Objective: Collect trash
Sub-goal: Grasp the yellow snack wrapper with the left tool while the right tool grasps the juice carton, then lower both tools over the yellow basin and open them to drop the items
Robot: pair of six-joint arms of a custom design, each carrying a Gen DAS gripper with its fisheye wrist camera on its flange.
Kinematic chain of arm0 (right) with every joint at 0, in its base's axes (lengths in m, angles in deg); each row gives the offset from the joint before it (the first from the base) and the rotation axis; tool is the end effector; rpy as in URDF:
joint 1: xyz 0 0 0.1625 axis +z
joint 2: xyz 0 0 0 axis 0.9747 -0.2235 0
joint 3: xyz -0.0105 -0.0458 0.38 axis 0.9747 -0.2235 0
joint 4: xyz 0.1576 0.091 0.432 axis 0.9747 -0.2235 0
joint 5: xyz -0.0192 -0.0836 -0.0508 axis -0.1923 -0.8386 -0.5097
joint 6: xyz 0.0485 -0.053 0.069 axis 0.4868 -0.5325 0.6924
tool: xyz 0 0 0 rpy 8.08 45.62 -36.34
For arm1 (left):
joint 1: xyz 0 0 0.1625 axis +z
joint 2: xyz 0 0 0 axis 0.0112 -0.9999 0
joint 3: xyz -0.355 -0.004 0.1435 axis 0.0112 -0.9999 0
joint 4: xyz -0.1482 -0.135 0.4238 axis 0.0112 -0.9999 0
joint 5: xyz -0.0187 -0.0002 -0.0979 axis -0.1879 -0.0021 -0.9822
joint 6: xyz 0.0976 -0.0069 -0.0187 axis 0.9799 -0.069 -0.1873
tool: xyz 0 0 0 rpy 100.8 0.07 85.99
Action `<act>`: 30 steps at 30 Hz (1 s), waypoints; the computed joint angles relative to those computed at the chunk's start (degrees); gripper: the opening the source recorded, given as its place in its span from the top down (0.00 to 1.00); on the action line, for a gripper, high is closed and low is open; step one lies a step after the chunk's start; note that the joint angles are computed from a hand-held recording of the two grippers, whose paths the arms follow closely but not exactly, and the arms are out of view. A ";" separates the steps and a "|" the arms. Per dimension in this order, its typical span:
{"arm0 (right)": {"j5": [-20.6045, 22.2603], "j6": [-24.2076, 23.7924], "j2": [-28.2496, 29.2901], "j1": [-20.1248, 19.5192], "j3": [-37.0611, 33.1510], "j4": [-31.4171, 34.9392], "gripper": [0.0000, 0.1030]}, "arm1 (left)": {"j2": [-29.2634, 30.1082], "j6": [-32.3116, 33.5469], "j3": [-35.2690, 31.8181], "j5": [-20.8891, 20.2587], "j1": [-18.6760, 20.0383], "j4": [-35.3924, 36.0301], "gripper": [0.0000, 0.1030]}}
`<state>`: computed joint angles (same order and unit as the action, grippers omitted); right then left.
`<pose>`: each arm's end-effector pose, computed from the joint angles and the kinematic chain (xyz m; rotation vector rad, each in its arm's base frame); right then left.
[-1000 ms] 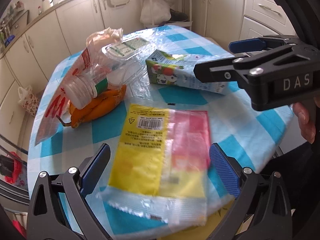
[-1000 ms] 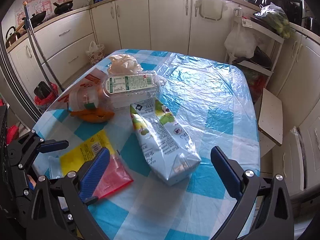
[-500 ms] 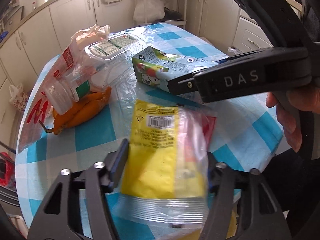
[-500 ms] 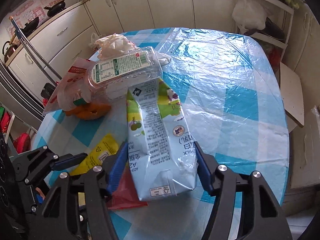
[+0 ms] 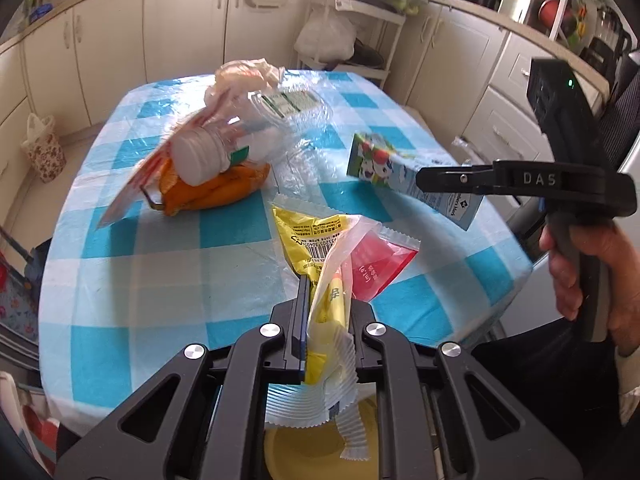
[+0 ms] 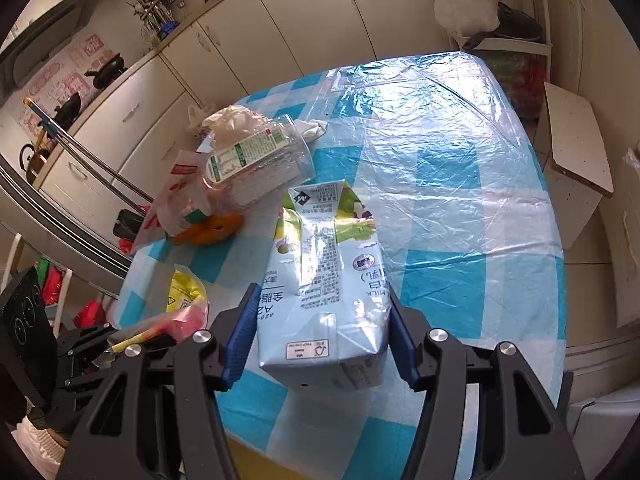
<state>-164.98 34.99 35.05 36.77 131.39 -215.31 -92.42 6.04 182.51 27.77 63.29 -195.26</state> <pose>0.3322 -0.5115 -0.0012 0.5443 -2.7342 0.5383 -0.0044 -0.4339 0.3288 0.5635 2.5158 -0.7103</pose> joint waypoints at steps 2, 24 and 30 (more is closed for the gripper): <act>2.06 0.88 -1.18 0.27 1.31 -0.53 0.44 | -3.28 -1.64 0.89 0.10 -1.30 2.46 0.89; 8.19 3.54 -8.10 8.16 17.55 -5.33 0.45 | -33.11 -16.82 9.90 2.64 -10.22 39.46 0.89; 6.43 4.47 -4.78 9.59 15.71 3.37 0.45 | -35.21 -19.29 11.86 2.08 -8.30 45.33 0.89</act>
